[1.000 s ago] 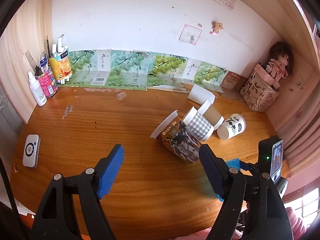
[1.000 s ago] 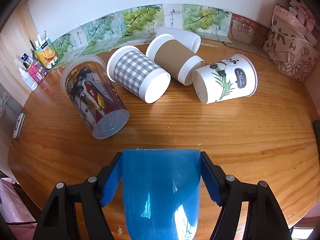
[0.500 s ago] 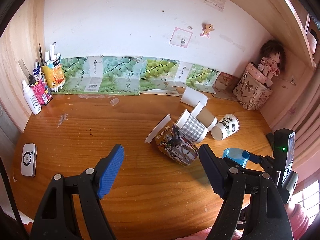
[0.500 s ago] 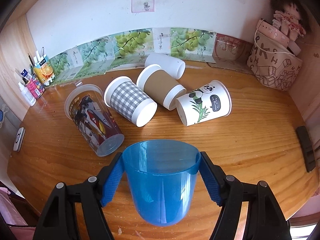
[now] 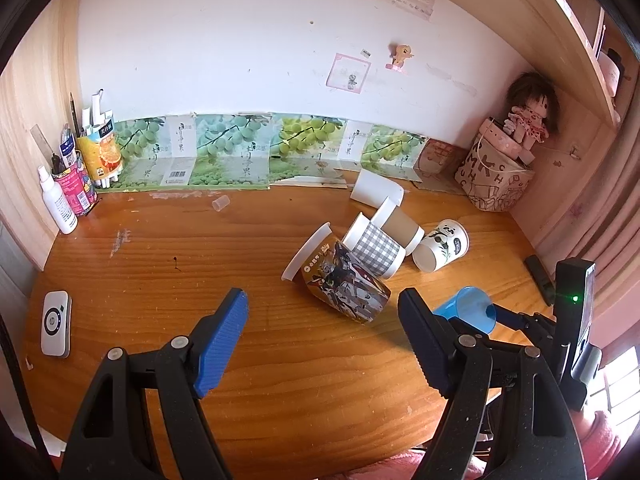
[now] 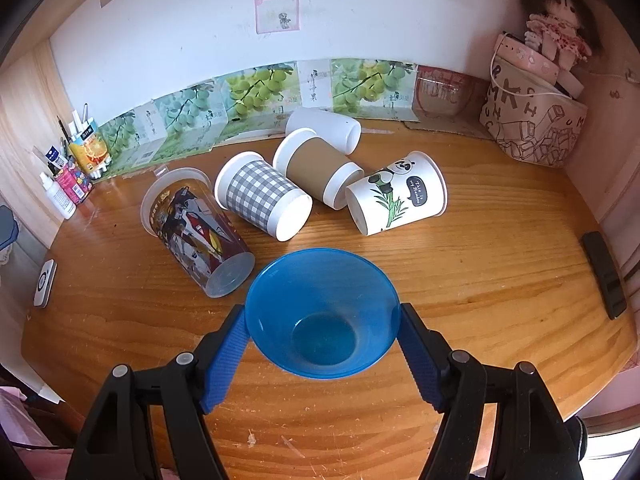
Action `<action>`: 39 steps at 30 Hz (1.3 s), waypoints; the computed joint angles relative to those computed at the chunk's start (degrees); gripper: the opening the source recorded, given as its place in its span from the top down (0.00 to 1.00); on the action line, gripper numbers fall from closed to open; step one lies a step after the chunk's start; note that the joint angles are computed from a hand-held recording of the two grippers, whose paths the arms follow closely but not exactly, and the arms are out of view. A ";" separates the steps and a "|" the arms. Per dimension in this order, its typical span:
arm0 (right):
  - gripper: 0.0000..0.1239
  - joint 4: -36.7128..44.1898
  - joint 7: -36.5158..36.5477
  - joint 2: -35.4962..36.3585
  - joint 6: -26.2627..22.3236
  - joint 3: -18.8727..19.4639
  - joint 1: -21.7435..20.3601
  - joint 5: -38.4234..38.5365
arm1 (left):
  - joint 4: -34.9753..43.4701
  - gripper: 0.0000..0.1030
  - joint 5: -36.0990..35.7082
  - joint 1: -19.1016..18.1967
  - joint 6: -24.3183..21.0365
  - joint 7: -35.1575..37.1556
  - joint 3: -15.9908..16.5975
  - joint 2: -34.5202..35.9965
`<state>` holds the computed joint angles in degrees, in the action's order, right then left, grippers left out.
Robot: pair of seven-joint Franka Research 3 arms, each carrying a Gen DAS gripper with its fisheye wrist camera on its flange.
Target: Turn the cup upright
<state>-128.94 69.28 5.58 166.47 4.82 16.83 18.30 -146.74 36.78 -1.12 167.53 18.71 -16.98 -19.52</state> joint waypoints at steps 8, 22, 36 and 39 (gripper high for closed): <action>0.35 -1.45 0.74 -1.83 0.35 0.03 0.21 0.20 | -1.98 0.22 -4.28 -2.98 0.06 1.84 1.26 -1.37; 0.33 -5.91 -7.64 -8.99 -1.26 -0.86 0.65 10.72 | -4.27 0.22 -9.02 -3.92 -1.55 -3.65 -2.93 -4.19; 0.33 -9.17 -22.17 -19.30 -10.20 -6.04 -0.17 19.51 | 2.80 0.14 -11.46 -11.63 -16.62 -7.62 -3.58 -3.04; 0.30 -9.54 -24.78 -21.90 -12.33 -7.33 -0.77 21.01 | 5.16 0.11 -9.47 -12.44 -21.14 -10.49 -5.12 -3.12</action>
